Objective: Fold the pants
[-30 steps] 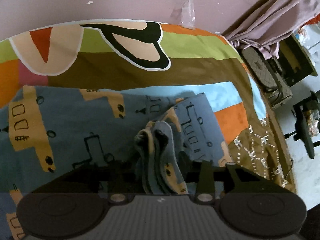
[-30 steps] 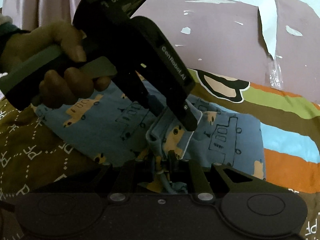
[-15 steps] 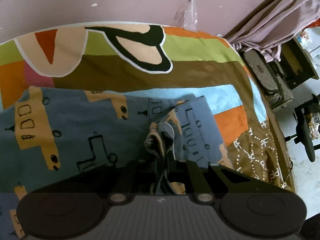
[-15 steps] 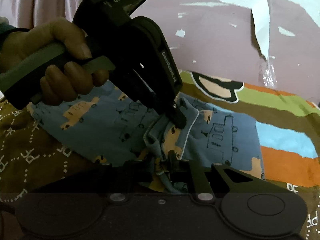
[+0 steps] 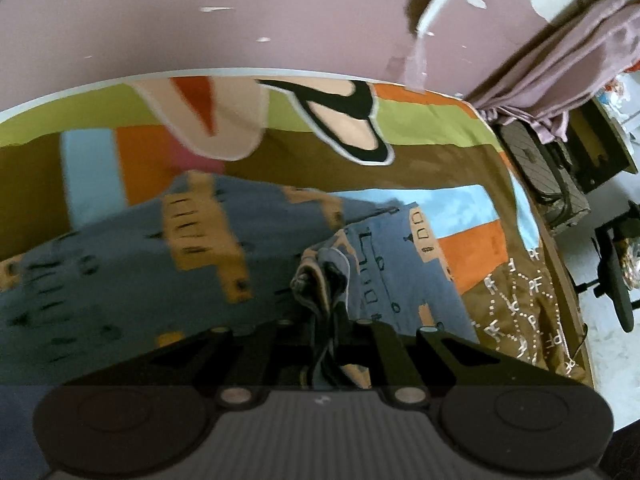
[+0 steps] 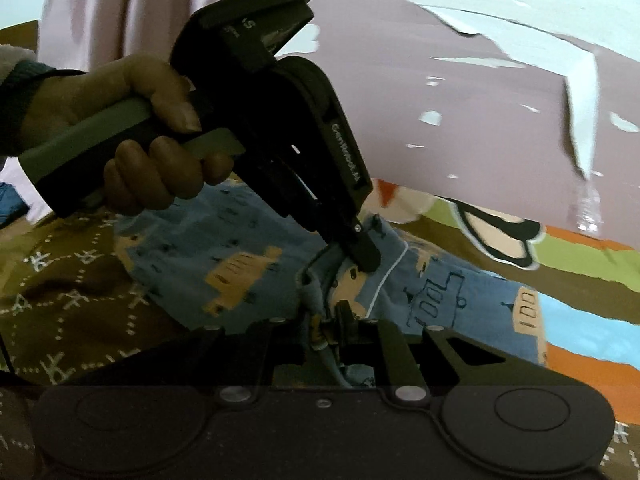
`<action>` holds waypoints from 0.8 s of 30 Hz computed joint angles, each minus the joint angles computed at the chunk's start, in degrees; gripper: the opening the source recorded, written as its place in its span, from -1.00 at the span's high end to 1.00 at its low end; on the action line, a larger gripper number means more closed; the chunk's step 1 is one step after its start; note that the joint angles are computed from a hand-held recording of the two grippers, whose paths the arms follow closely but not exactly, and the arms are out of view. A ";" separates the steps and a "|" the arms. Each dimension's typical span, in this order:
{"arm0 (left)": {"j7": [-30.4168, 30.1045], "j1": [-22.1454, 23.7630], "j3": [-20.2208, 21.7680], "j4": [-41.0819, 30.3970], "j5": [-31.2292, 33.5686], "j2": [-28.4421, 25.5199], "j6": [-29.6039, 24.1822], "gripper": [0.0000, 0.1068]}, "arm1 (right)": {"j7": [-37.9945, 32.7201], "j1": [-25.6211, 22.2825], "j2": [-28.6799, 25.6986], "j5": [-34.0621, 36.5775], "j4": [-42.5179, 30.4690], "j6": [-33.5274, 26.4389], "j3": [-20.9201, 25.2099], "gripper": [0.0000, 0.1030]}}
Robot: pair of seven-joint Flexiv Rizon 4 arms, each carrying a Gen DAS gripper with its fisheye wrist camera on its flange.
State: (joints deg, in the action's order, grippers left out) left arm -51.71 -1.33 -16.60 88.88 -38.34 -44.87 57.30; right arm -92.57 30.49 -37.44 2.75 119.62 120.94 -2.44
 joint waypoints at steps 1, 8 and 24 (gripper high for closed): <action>0.30 0.72 -0.22 0.54 -0.56 0.19 -0.10 0.85 | 0.00 0.35 -0.17 -0.27 -0.42 -0.55 0.18 0.73; -1.00 2.82 -0.01 0.72 -3.66 -1.89 -2.02 0.64 | 0.42 3.42 -1.40 -1.13 -2.59 -6.56 -1.73 0.70; 19.24 18.82 -27.84 24.36 -17.88 4.89 31.47 -0.18 | -6.75 0.00 -2.78 5.19 2.16 7.81 -4.87 -0.81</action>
